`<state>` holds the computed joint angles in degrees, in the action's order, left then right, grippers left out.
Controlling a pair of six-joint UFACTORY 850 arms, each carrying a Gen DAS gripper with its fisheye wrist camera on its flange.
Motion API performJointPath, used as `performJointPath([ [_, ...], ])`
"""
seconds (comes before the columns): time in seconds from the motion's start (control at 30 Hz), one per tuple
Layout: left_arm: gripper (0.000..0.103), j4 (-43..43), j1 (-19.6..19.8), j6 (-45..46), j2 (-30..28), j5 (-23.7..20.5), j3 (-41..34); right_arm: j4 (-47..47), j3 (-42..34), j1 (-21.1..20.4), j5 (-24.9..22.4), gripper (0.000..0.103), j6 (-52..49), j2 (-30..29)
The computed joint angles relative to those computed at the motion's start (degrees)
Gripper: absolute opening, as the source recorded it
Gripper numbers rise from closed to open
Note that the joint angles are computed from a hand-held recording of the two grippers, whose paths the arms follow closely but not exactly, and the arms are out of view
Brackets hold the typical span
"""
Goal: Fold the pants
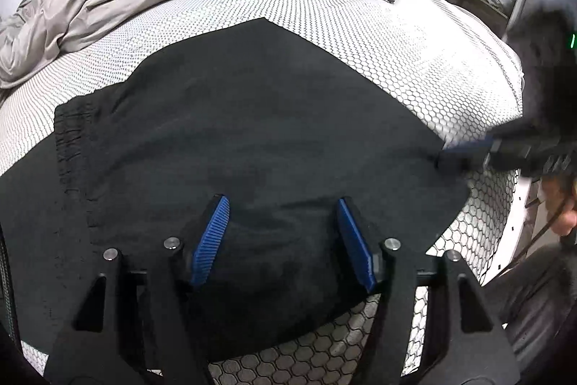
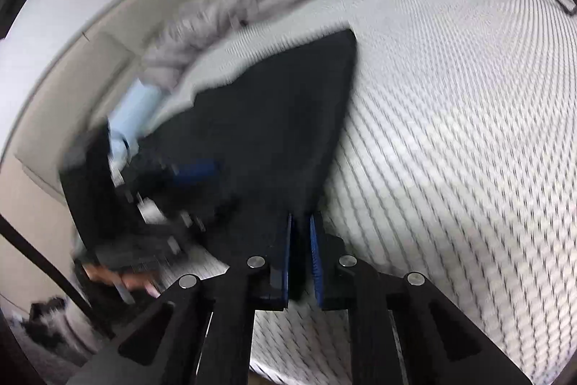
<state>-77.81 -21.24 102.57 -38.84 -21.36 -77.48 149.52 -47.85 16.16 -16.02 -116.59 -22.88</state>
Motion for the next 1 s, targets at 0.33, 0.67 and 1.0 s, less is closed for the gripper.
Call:
performJointPath([
  [0.33, 0.061, -0.61, -3.14, -0.42, 0.57, -4.53, 0.66, -6.35, 0.74, -2.67, -12.04, 0.029, 9.53, -2.10],
  [0.67, 0.074, 0.13, -3.17, 2.21, 0.65, -3.97, 1.84, -4.08, 0.89, -0.21, -4.87, 0.005, 5.08, -1.07],
  [1.0, 0.074, -0.97, -4.72, -4.45, 0.85, -2.81, 0.32, 1.93, -0.95, -3.61, -9.66, 0.029, 2.90, -0.61],
])
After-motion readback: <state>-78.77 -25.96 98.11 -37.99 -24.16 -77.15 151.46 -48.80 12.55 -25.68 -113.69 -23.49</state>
